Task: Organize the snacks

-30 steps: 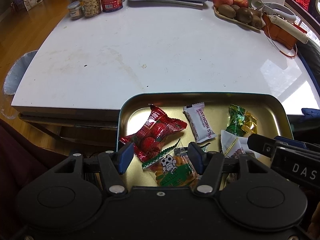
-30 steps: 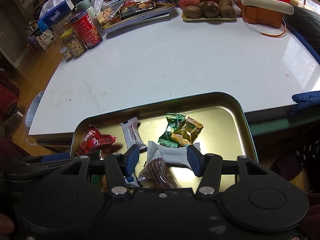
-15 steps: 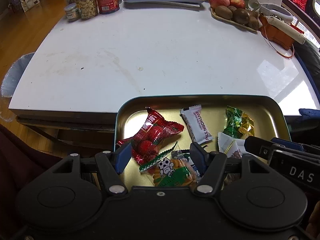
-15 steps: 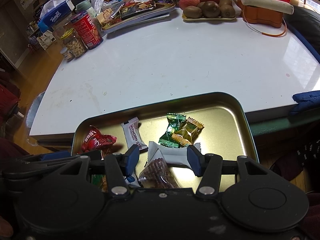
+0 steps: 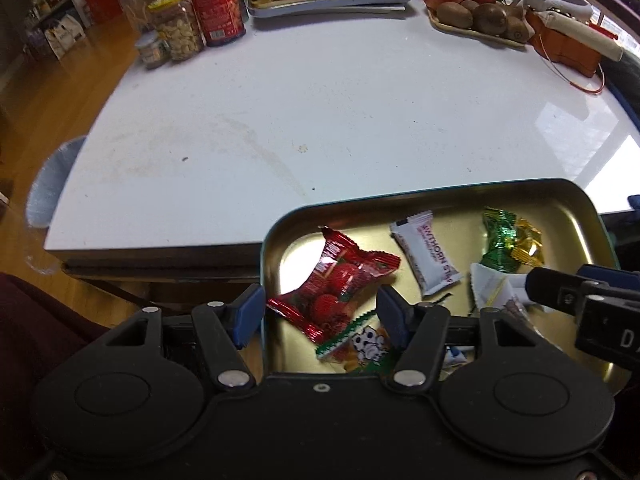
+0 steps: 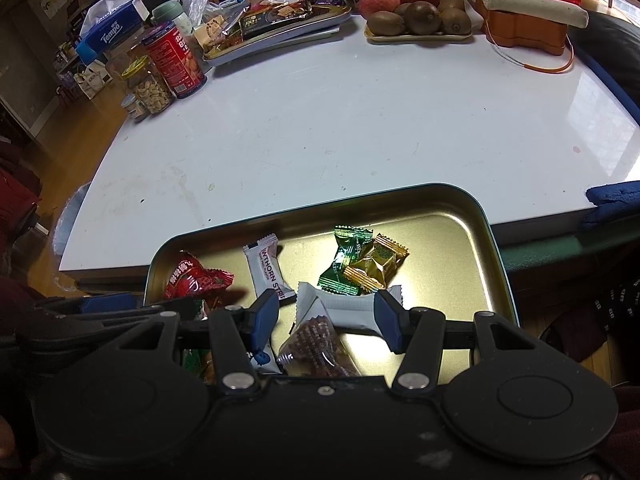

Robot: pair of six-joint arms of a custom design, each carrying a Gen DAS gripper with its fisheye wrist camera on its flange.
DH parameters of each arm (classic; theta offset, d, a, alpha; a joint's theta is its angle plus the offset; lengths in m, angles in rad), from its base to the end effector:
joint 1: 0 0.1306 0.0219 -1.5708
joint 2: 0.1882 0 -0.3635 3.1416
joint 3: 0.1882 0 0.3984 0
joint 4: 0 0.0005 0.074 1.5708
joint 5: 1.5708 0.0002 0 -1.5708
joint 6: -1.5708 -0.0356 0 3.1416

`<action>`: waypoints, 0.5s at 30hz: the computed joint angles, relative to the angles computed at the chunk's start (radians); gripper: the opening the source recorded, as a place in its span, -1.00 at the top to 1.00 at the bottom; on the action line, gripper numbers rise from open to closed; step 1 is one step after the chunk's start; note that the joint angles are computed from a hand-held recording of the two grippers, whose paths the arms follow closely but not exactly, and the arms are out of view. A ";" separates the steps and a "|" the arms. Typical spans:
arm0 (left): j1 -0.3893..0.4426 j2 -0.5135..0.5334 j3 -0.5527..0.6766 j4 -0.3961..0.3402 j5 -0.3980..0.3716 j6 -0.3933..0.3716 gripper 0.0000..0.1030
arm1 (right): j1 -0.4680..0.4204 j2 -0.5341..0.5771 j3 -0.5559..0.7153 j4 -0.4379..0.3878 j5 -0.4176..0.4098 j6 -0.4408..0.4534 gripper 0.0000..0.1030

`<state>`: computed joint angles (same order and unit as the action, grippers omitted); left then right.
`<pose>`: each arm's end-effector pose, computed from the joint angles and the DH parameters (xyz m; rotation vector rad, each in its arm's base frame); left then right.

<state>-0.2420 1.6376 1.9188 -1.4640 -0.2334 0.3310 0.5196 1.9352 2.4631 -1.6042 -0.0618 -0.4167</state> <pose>0.5235 -0.1212 0.4923 -0.1823 2.6957 0.1538 0.5275 0.3037 0.5442 -0.1600 2.6975 0.3823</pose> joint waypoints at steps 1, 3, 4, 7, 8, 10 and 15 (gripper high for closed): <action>0.000 -0.005 -0.007 0.011 0.014 -0.020 -0.23 | 0.001 -0.002 -0.004 0.002 0.000 0.001 -0.09; 0.006 -0.012 -0.014 0.019 0.043 -0.010 -0.18 | 0.002 -0.001 -0.002 0.001 0.003 0.004 -0.08; 0.009 -0.025 -0.030 0.043 0.059 -0.009 -0.13 | 0.001 0.002 0.002 -0.002 0.001 0.006 -0.08; 0.010 -0.033 -0.038 0.064 0.063 -0.012 -0.13 | 0.002 0.002 0.003 -0.001 0.002 0.008 -0.08; 0.013 -0.032 -0.035 0.063 0.072 -0.006 -0.13 | 0.001 0.005 0.006 -0.004 0.001 0.009 -0.08; 0.015 -0.040 -0.044 0.069 0.060 0.028 -0.15 | 0.002 0.006 0.009 -0.005 0.000 0.010 -0.08; 0.024 -0.047 -0.054 0.078 0.060 0.047 -0.25 | 0.002 0.007 0.009 -0.004 -0.001 0.011 -0.08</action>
